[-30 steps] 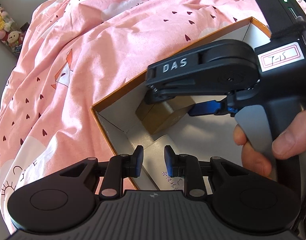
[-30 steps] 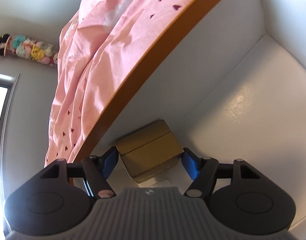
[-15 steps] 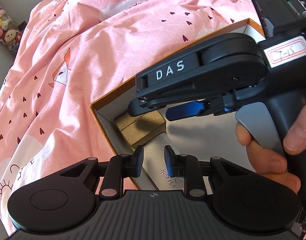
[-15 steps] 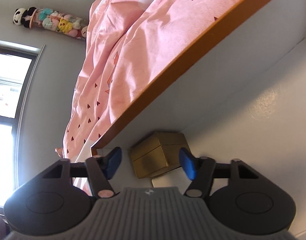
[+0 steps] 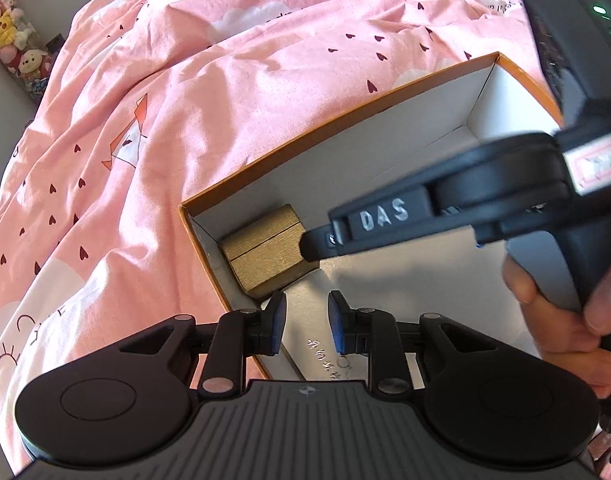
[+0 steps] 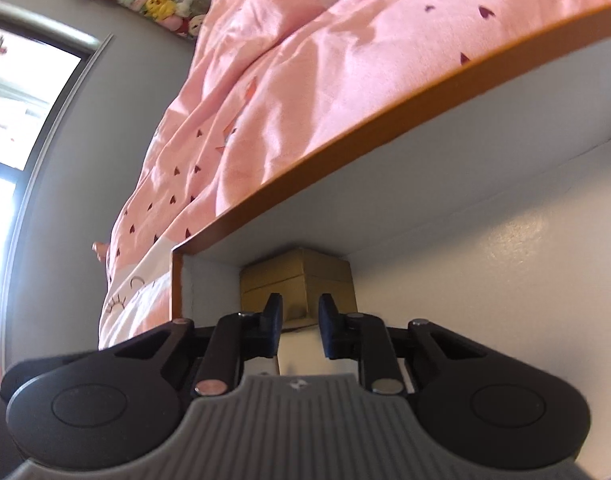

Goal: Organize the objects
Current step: 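Lower the gold box into the orange box corner and open the right tool, then withdraw both tools from the orange box toward the item pile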

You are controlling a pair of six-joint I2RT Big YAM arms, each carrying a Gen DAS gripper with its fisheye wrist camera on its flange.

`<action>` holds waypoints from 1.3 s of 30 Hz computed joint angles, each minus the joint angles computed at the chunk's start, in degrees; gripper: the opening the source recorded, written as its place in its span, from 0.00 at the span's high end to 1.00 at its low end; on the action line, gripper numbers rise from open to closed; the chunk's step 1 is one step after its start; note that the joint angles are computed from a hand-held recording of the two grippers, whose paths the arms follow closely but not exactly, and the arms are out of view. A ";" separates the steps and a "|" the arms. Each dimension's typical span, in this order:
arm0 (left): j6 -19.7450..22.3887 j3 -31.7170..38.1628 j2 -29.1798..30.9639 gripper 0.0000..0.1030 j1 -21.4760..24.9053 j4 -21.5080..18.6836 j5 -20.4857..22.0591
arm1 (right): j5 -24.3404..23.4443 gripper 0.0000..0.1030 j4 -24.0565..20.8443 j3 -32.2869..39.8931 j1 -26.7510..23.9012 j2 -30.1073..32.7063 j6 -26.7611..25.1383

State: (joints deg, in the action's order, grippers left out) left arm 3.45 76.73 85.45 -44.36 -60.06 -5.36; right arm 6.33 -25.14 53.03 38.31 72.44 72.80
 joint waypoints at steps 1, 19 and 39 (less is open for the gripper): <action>-0.58 -0.15 -0.47 0.71 -0.23 -0.02 0.17 | 0.63 0.78 -1.42 0.27 0.57 -0.68 -1.18; -8.32 -6.88 -14.17 0.65 -7.51 3.11 -3.62 | 34.59 0.77 -21.45 -1.40 24.44 -16.36 -11.79; -38.35 -24.89 -27.62 0.56 -15.78 3.07 9.16 | 33.33 0.65 -47.27 0.48 48.47 -12.67 17.27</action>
State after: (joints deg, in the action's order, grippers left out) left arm -34.89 51.85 57.83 -60.15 -56.99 3.80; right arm 39.66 -72.41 53.51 86.78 59.77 90.07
